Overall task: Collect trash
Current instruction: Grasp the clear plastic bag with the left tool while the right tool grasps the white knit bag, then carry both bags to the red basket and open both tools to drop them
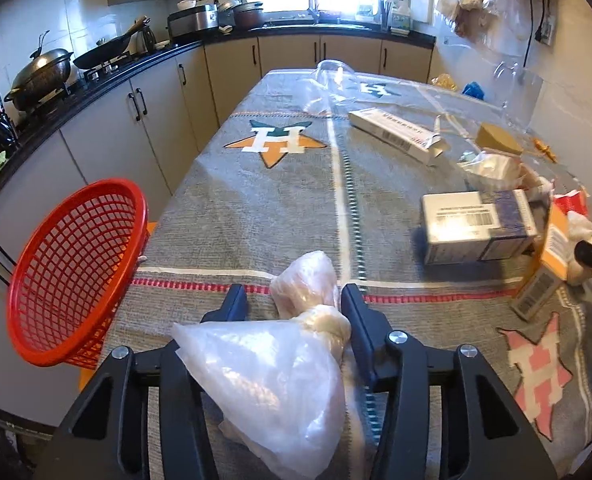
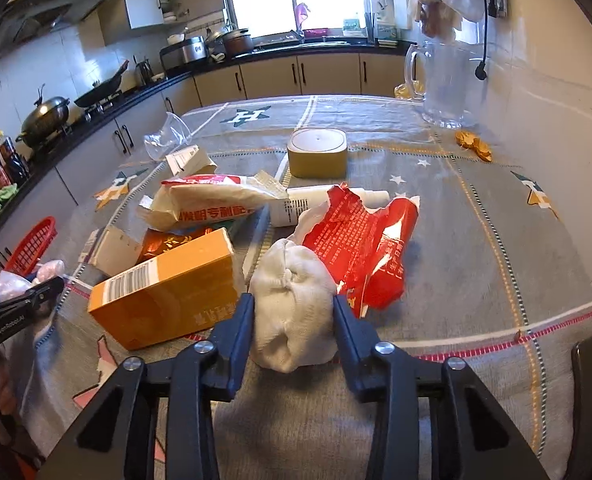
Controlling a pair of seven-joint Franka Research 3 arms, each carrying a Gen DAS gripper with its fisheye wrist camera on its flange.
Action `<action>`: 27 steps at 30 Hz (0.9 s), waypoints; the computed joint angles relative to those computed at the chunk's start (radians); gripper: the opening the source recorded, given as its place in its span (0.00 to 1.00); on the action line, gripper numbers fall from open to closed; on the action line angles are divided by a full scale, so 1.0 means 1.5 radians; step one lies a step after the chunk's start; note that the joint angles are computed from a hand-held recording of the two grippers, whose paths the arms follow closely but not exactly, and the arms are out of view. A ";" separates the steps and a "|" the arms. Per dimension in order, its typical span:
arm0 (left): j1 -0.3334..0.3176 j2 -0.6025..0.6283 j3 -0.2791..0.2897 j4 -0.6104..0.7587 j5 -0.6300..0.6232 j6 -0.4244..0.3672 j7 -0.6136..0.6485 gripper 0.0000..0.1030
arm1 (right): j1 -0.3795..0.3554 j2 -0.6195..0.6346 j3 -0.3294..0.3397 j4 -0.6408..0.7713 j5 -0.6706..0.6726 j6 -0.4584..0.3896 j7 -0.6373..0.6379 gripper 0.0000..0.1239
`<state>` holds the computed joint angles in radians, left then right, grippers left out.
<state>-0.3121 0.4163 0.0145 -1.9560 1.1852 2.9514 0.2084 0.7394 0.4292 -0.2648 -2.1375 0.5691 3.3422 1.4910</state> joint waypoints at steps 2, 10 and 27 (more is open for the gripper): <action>-0.007 -0.006 0.007 -0.004 0.019 0.008 -0.020 0.46 | -0.025 -0.014 0.029 -0.016 -0.004 0.020 0.000 0.32; -0.002 -0.036 -0.003 -0.016 0.076 0.013 -0.072 0.46 | -0.080 -0.061 0.106 -0.054 0.038 0.085 -0.039 0.32; 0.036 -0.070 -0.039 -0.034 0.152 -0.013 -0.149 0.46 | -0.283 -0.069 0.329 -0.045 -0.184 0.066 0.065 0.32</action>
